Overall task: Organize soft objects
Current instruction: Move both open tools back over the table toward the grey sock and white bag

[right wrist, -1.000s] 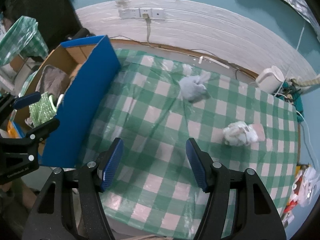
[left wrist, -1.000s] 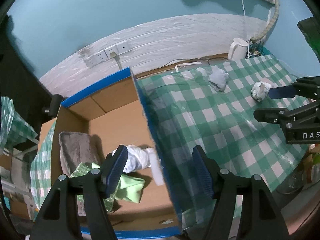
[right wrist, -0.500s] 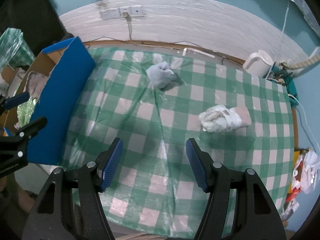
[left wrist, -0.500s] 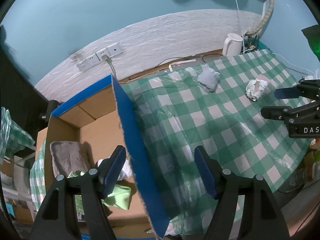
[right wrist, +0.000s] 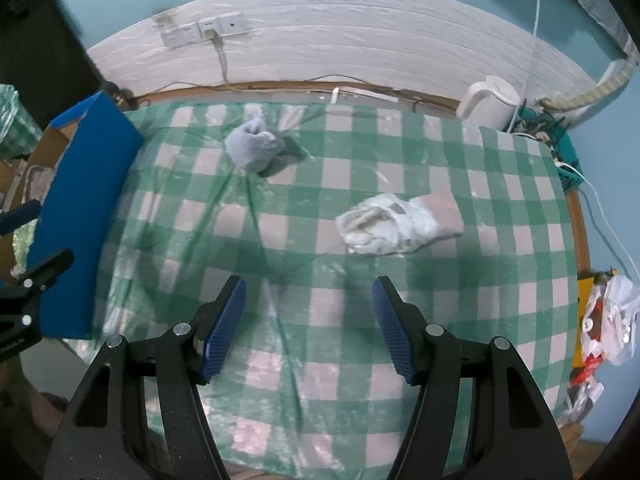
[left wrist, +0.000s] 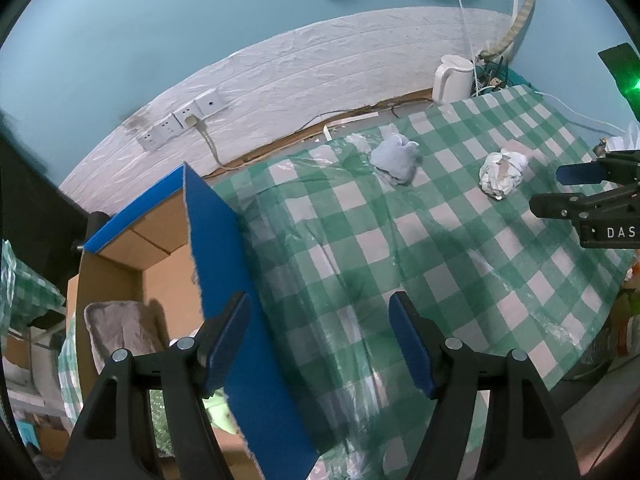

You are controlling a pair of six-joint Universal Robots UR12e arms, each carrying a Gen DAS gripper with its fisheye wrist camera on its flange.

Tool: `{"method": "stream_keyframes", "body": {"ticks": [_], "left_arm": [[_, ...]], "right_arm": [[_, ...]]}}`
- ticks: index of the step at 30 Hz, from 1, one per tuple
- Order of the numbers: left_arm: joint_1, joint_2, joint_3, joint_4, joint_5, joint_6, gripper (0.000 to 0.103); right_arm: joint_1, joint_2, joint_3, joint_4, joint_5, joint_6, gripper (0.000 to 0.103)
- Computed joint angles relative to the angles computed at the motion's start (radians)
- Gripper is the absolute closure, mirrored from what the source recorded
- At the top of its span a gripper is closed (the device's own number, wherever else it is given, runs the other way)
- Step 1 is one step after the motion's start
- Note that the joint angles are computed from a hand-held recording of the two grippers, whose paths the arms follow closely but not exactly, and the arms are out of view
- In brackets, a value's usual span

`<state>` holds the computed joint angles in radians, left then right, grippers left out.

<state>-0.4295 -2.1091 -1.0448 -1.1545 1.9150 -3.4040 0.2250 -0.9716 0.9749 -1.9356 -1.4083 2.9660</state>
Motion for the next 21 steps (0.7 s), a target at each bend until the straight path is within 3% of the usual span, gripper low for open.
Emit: {"method": "stream_keyframes", "body": {"ticks": [13, 21], "left_arm": [[0.007, -0.079, 0.091, -0.053, -0.039, -0.005, 0.027], [0.016, -0.162, 0.211, -0.066, -0.071, 0.007, 0.026]], "right_arm": [[-0.018, 0.063, -0.079, 0.059, -0.047, 0.066, 0.038], [-0.028, 0.135, -0.174, 0.115, -0.036, 0.141, 0.038]]}}
